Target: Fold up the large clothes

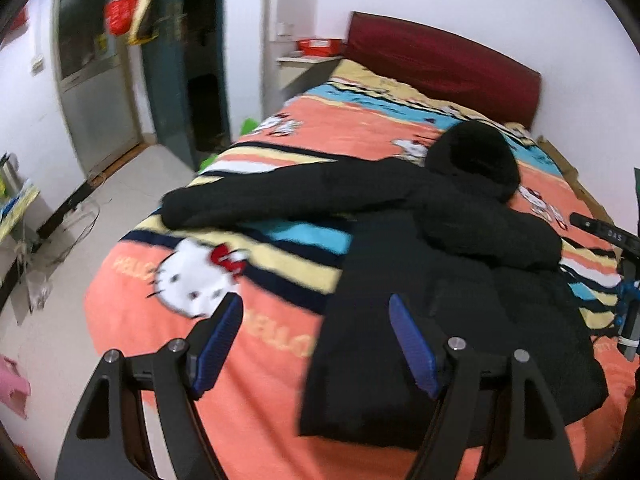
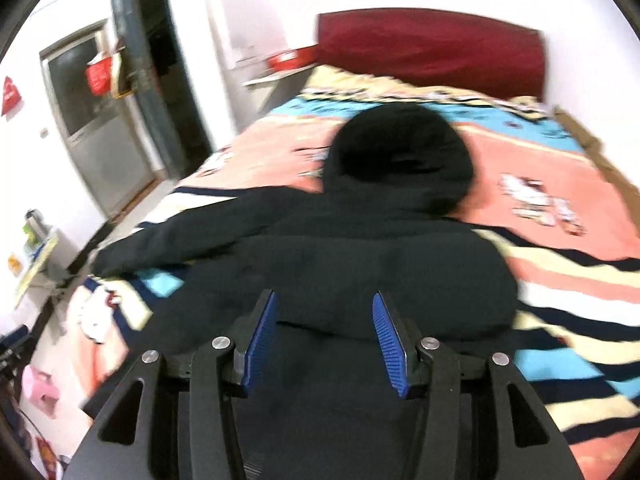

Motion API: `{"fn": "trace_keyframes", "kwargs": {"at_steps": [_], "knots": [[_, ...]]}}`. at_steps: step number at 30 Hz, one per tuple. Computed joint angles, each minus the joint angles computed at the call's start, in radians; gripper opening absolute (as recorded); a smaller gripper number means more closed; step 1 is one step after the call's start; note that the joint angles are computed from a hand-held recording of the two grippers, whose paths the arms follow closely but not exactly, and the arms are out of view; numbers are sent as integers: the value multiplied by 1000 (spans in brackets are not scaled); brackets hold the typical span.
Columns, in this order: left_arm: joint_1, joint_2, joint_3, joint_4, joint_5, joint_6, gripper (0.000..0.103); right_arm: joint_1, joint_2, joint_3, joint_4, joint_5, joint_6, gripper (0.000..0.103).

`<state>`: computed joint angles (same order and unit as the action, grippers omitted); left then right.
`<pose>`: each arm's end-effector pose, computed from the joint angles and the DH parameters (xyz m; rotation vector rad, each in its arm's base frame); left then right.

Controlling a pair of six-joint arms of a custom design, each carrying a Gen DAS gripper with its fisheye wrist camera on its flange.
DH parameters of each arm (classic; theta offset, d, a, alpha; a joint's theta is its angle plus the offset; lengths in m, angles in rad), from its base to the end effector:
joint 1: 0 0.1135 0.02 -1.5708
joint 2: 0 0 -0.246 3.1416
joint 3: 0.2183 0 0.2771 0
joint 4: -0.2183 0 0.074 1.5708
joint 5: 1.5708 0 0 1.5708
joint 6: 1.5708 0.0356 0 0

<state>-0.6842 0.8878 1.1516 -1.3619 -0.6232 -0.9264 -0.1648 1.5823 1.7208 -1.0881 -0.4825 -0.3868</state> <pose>0.1349 -0.0832 0.3412 -0.4698 2.3353 0.1176 0.3420 -0.0401 0.3704 -0.4538 2.3621 0.3581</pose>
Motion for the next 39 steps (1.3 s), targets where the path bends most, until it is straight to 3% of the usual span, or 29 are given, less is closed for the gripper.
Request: {"fn": "trace_keyframes", "kwargs": {"at_steps": [6,12,18,24,27,29,32,34,39], "knots": [[-8,371,248,151,14,117,74,-229,174,159,-1,-39,-39,49],[88,803,584,332,95,323,74,-225,370,303,45,9,15,49],[176,1231,990,352,138,460,74,-134,561,470,69,82,30,50],[235,1520,1246,315,188,490,74,-51,725,575,112,151,63,51],[257,1504,1115,366,198,486,75,-32,717,477,188,168,54,56],[272,1441,943,447,214,482,76,-28,689,381,244,171,34,58],[314,1280,672,591,336,433,76,-30,662,306,271,131,6,59],[321,1214,590,615,354,418,76,-26,645,280,266,135,-32,59],[265,1103,525,615,205,432,76,-32,596,255,237,197,-65,59]]}}
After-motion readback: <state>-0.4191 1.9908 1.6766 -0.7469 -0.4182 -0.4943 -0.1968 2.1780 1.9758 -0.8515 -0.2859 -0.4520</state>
